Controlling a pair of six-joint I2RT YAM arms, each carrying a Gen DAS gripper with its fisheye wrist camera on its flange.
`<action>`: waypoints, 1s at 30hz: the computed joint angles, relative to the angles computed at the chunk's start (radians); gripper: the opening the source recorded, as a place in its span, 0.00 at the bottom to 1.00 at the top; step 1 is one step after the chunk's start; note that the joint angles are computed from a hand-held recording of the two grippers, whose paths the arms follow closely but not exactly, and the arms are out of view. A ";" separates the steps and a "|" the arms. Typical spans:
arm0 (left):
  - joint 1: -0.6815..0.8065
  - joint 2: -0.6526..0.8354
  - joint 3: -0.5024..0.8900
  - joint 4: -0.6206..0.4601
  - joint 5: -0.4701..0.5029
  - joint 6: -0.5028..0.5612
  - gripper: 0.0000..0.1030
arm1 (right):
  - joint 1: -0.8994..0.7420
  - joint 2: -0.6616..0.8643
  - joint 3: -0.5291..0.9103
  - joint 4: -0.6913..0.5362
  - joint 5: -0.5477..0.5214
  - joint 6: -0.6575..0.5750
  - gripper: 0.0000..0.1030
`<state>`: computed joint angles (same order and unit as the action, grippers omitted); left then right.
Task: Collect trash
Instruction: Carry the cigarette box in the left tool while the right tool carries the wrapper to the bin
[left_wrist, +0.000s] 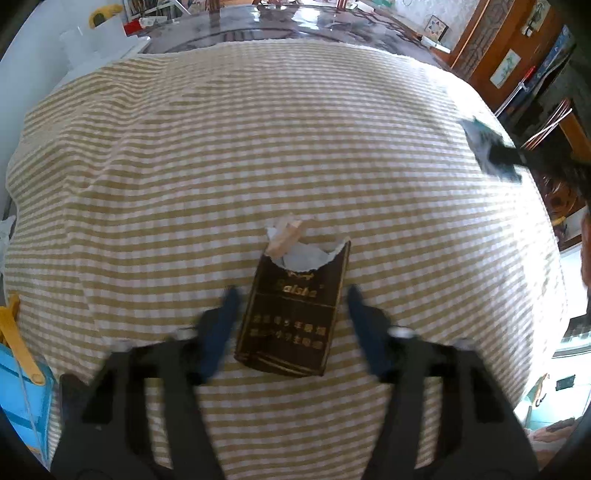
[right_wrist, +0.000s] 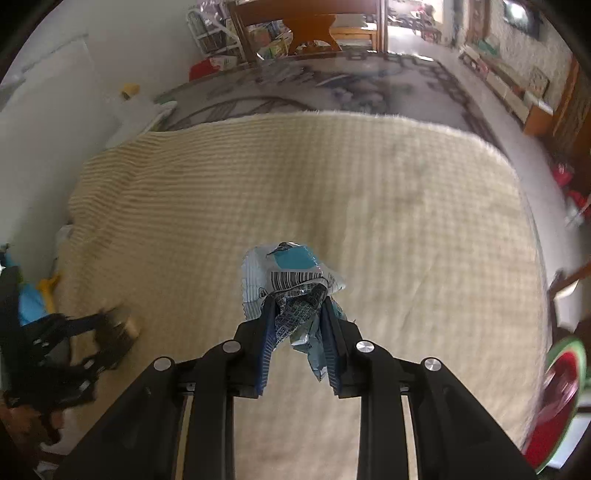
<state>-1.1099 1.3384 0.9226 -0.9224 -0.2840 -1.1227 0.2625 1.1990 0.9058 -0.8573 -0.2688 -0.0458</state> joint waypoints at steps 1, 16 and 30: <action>-0.001 -0.003 0.000 0.001 -0.003 -0.009 0.47 | 0.005 -0.039 -0.019 -0.007 0.002 0.026 0.23; -0.049 0.034 0.246 -0.056 -0.166 0.015 0.47 | -0.064 -0.314 -0.011 -0.153 -0.046 0.124 0.24; -0.105 0.136 0.420 -0.059 -0.215 0.106 0.47 | -0.247 -0.416 0.019 -0.266 -0.109 0.057 0.24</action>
<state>-1.2148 1.4741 1.3429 -0.9810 -0.4989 -1.0162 0.0158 0.7829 0.9248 -1.1236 -0.3775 0.0117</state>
